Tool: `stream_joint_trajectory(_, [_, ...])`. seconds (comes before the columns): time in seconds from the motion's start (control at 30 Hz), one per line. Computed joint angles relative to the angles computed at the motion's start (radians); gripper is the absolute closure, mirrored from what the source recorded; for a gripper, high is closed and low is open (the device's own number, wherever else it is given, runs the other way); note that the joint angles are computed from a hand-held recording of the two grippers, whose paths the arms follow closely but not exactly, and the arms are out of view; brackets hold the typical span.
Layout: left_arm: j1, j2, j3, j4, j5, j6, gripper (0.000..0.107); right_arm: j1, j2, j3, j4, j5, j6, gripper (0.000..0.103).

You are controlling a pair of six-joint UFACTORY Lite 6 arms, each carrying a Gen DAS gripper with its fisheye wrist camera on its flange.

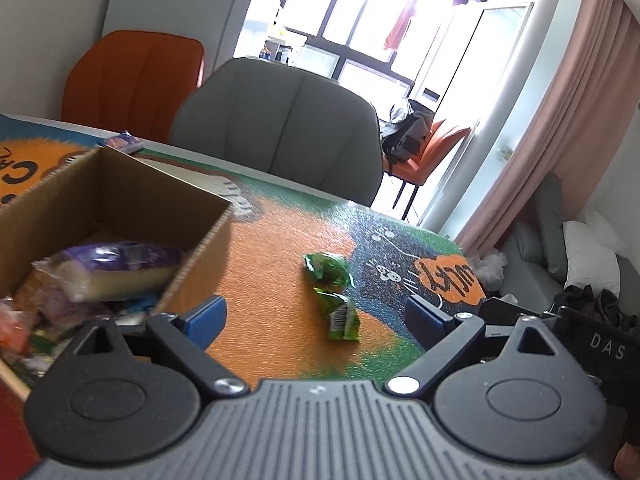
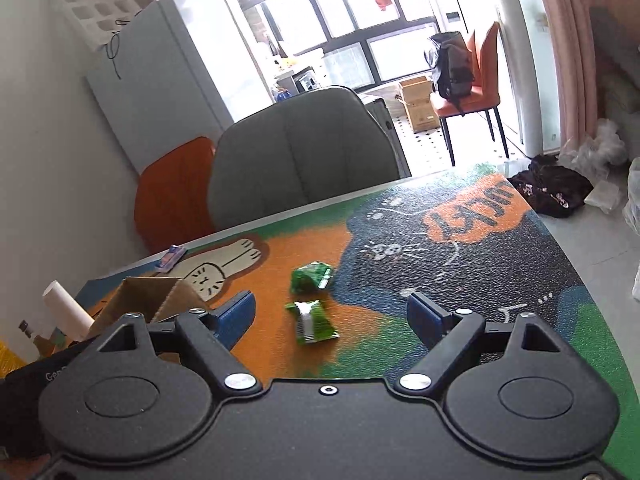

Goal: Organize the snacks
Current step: 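Move the left tool toward the green-and-white pack while the right tool approaches the green pack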

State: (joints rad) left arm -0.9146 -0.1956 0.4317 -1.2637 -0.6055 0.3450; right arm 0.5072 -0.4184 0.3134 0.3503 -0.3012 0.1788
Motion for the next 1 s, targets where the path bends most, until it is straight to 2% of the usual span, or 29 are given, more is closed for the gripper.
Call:
stream_joint_trajectory(0.17, [0.008,0.196,0.11,0.133,-0.012,-0.136,0.012,-0.141,0.068,-0.003,-0.382,-0.049,0.314,0.019])
stream_joint_trajectory(0.3, [0.036,0.34,0.193,0.223,-0.007,-0.237,0.012,-0.232,0.133,0.009,-0.554,-0.101,0.433,0.019])
stream_joint_trajectory(0.57, [0.075,0.559,0.344,0.307,0.012,-0.306,0.013,-0.331,0.291,0.061,-0.687,-0.196,0.496,0.019])
stream_joint_trajectory(0.83, [0.097,0.704,0.469,0.33,0.021,-0.328,0.015,-0.359,0.43,0.131,-0.726,-0.24,0.486,0.019])
stream_joint_trajectory(0.97, [0.097,0.748,0.506,0.323,0.031,-0.32,0.033,-0.373,0.469,0.153,-0.753,-0.249,0.495,0.019])
stream_joint_trajectory(1.0, [0.088,0.756,0.515,0.291,0.019,-0.287,0.042,-0.373,0.477,0.159,-0.756,-0.251,0.496,0.019])
